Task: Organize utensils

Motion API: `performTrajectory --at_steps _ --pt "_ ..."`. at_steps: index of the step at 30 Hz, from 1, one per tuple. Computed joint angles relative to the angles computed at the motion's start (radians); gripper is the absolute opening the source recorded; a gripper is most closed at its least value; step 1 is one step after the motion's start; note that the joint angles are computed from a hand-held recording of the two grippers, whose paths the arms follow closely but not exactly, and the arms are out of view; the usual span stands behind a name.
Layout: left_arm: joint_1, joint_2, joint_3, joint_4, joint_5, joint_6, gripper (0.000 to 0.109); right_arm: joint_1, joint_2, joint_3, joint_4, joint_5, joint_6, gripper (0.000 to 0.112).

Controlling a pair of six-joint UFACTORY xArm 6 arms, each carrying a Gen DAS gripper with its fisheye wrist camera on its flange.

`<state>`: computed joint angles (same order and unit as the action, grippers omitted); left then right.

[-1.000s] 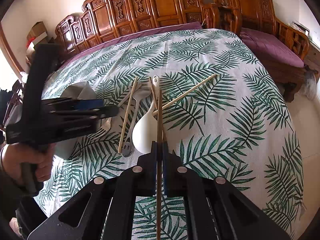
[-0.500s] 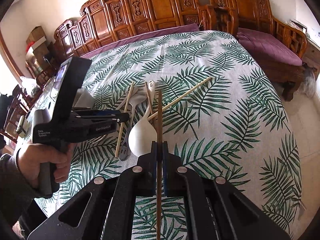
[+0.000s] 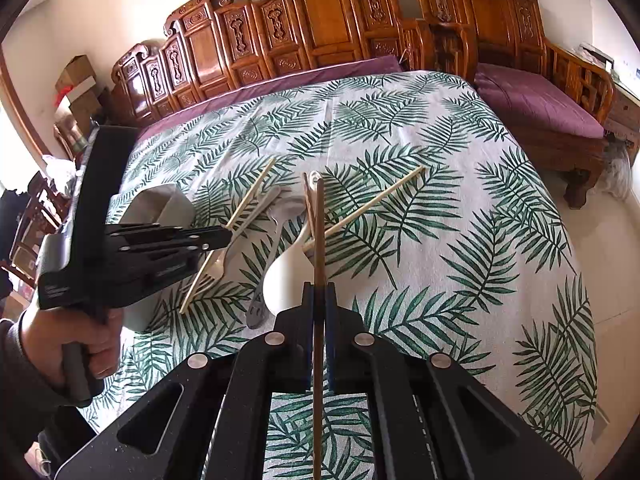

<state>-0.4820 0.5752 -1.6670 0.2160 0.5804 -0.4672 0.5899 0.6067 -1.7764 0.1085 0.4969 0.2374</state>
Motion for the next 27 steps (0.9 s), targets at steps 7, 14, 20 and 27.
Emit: performTrajectory --at_steps 7,14,20,27 --pt "-0.005 -0.125 0.131 0.048 -0.054 -0.027 0.004 0.011 -0.012 -0.009 0.000 -0.005 -0.003 0.006" --pt "0.006 -0.261 0.280 0.104 -0.115 -0.067 0.004 0.035 0.001 -0.055 -0.031 0.022 0.011 0.006" --pt "0.039 -0.369 0.402 0.128 -0.161 -0.095 0.004 0.061 0.040 -0.148 -0.046 0.061 0.020 0.006" --pt "0.097 -0.453 0.503 0.154 -0.186 -0.127 0.004 0.100 0.133 -0.335 -0.057 0.143 0.023 0.006"
